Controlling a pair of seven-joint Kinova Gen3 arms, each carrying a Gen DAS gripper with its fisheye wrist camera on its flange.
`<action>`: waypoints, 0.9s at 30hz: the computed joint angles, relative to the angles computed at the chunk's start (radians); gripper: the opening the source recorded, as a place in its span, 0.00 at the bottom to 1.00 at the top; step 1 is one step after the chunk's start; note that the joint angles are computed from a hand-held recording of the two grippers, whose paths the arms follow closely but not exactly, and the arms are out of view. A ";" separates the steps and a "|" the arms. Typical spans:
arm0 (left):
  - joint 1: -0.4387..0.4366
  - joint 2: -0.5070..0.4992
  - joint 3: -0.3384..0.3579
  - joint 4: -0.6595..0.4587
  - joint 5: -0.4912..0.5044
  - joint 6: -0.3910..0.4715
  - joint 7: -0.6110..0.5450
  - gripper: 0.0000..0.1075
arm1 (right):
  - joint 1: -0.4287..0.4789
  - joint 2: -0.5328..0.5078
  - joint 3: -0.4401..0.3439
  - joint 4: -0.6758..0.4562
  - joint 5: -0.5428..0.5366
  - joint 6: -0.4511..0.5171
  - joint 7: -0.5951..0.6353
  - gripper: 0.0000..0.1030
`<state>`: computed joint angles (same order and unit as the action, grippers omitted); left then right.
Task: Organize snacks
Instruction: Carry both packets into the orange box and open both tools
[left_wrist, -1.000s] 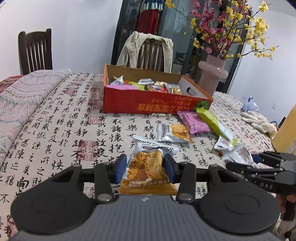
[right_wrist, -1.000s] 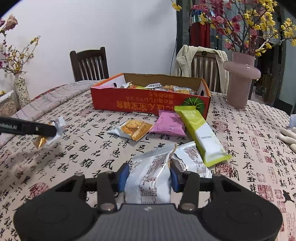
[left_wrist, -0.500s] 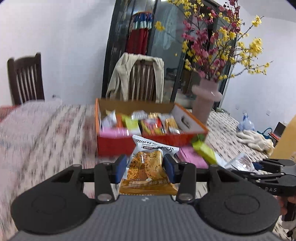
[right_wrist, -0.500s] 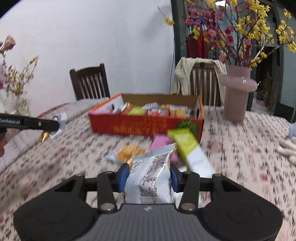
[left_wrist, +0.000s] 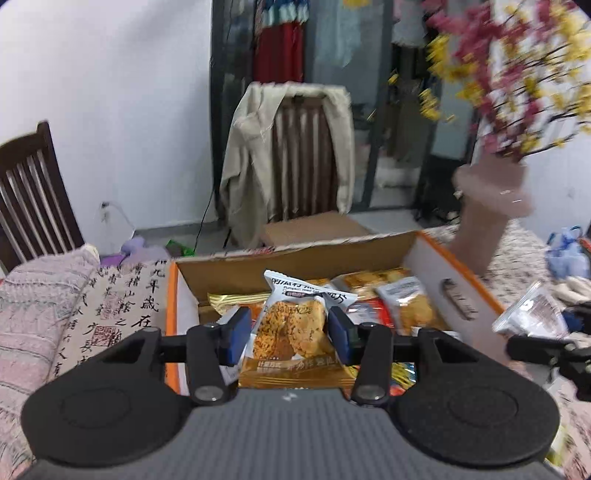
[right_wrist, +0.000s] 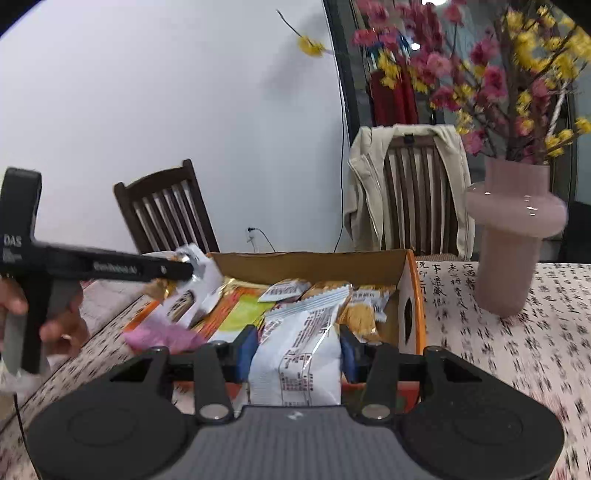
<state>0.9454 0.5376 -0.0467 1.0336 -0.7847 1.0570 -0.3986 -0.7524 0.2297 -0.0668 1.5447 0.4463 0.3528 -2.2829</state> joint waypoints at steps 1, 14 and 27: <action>-0.026 0.020 0.008 -0.026 0.024 0.012 -0.022 0.43 | 0.029 0.030 -0.019 -0.044 -0.034 0.023 0.037 0.44; -0.079 0.097 -0.027 -0.069 0.140 -0.036 -0.158 0.62 | 0.071 0.207 -0.007 -0.263 -0.188 0.194 0.204 0.44; 0.002 -0.047 -0.021 0.076 0.024 -0.070 0.001 0.90 | 0.044 0.156 0.021 -0.210 -0.221 0.145 0.204 0.55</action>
